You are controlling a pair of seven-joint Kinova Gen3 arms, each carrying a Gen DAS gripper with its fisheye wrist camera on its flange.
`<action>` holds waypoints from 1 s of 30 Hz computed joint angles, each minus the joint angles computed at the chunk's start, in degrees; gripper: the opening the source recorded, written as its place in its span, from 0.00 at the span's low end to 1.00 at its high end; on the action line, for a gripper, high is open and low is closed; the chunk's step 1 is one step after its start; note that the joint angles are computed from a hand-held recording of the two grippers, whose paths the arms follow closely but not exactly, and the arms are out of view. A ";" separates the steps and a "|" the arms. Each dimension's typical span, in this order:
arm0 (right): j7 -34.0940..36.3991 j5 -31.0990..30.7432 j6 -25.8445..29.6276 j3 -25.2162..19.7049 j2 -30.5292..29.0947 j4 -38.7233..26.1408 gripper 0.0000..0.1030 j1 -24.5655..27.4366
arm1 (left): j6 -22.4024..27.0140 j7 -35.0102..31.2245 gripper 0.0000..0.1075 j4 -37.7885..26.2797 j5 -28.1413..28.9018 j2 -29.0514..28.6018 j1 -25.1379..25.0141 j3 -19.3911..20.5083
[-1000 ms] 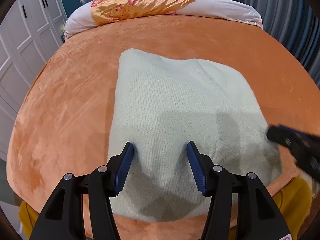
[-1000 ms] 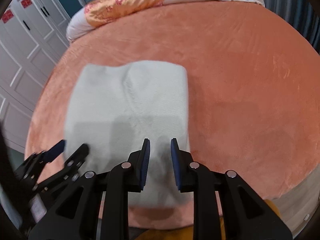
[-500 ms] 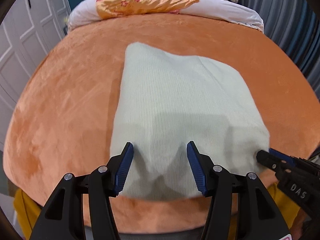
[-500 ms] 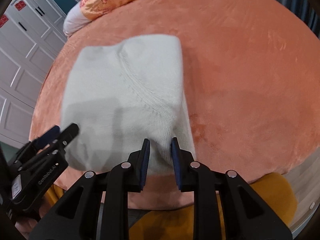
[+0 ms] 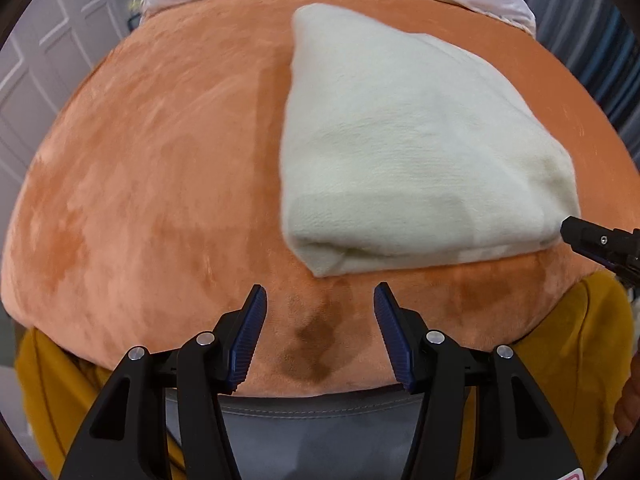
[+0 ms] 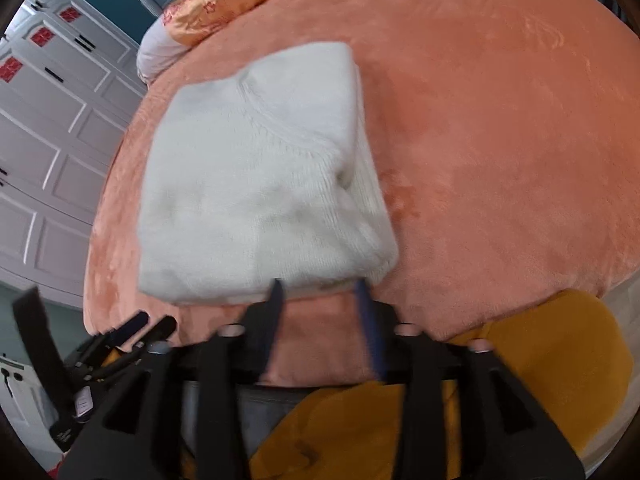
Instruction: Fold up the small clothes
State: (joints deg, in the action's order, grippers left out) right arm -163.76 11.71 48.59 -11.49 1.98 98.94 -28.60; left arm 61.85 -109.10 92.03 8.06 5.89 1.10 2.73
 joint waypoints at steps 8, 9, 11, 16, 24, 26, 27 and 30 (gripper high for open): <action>-2.13 0.23 -7.62 -5.56 0.49 1.81 0.10 7.23 | -3.93 1.88 0.30 -0.19 -2.10 1.35 1.35 -0.36; -3.05 2.56 -6.48 -4.84 -0.16 0.90 0.09 5.64 | -3.68 1.75 0.22 -0.80 -1.46 1.45 0.19 0.26; -4.10 7.22 -2.79 -1.57 -1.70 -1.54 0.08 0.33 | -2.55 1.67 0.23 -2.00 -0.20 1.94 -0.86 0.32; -4.06 6.39 0.81 -1.03 2.01 -2.03 0.08 -0.67 | -3.22 5.17 0.23 -1.62 -6.03 3.15 2.13 0.18; -6.76 8.16 3.58 0.63 3.34 -3.33 0.10 -3.97 | -2.46 6.25 0.24 -1.49 -7.55 3.01 2.40 0.24; -7.07 9.14 5.72 0.43 2.60 -4.59 0.10 -4.59 | -2.25 6.56 0.24 -1.47 -7.97 2.92 2.59 0.30; -6.92 9.04 6.66 0.31 2.42 -5.27 0.10 -4.63 | -2.19 6.49 0.24 -1.61 -7.87 3.04 2.52 0.31; -7.55 10.13 10.53 -0.29 1.90 -6.66 0.10 -5.31 | -1.46 6.06 0.24 -1.86 -7.21 3.02 2.16 0.30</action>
